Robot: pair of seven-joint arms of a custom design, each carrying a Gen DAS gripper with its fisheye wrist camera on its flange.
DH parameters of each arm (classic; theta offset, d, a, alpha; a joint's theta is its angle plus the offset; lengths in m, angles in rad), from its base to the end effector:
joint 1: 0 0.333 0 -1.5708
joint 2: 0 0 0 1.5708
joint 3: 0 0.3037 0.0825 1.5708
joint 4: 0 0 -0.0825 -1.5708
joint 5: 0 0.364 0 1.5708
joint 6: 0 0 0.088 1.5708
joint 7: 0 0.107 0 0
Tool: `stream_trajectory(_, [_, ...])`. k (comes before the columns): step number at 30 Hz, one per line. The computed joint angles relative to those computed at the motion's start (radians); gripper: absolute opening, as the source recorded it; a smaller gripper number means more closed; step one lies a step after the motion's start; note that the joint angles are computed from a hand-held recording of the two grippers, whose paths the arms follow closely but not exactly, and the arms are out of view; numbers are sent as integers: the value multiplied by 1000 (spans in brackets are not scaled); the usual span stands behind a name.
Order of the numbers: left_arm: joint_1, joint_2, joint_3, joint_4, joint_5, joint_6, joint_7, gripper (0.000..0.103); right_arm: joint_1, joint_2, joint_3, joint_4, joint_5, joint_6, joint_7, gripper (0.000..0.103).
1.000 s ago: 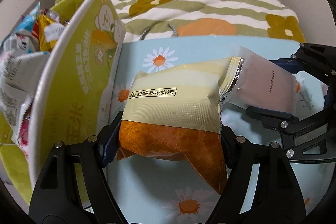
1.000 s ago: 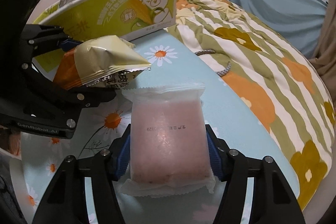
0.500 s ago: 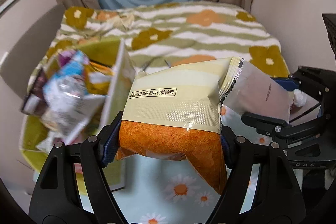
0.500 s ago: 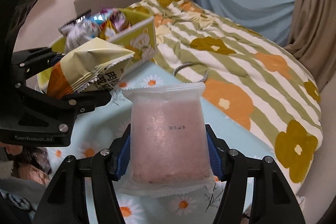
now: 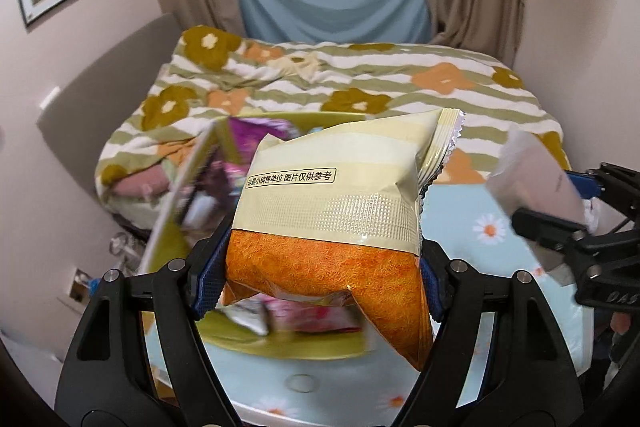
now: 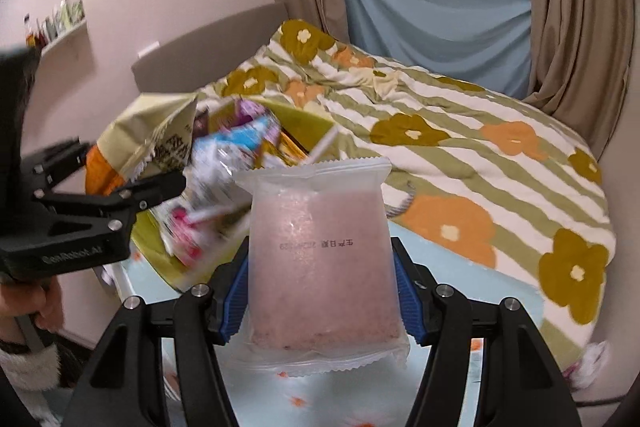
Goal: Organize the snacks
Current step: 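Carry both packets into the yellow box and open both tools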
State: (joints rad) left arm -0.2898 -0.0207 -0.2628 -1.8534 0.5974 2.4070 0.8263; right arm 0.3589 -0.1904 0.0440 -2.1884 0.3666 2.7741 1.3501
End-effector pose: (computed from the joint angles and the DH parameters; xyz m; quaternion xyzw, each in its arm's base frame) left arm 0.4963 -0.3033 0.5824 -0.6086 0.7018 -0.2328 0.2879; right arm 0.4891 0.1930 0.5538 -0.7504 0.5324 -0.1454 0.3638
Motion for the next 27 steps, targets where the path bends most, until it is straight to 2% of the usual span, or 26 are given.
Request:
stream_trajectory(5, [56, -39, 42, -81, -53, 32, 91, 76, -4, 73, 60, 83, -104, 14, 166, 59])
stream_trajectory(8, [87, -37, 55, -117, -80, 64, 140, 77, 5, 113, 76, 126, -157, 14, 244, 59])
stream_trajectory(10, [103, -14, 60, -124, -84, 82, 171, 90, 12, 146, 87, 156, -208, 15, 312, 59])
stream_trajectory(11, [107, 4, 62, -119, -91, 92, 188, 101, 16, 159, 90, 168, -229, 14, 343, 59])
stream_trajectory(12, [111, 15, 65, -122, -102, 111, 205, 103, 19, 166, 90, 174, -243, 13, 362, 59])
stream_trajectory(15, [120, 5, 75, -160, -241, 182, 340, 103, 32, 197, 94, 196, -317, 9, 467, 59])
stream_trajectory(18, [129, -23, 82, -198, -337, 219, 447, 103, 44, 207, 93, 195, -386, 8, 569, 59])
stream_trajectory(23, [147, -88, 94, -269, -428, 266, 576, 103, 63, 219, 93, 215, -518, -12, 741, 59])
stream_trajectory(27, [160, -125, 107, -300, -486, 271, 647, 103, 86, 242, 98, 267, -604, -47, 848, 59])
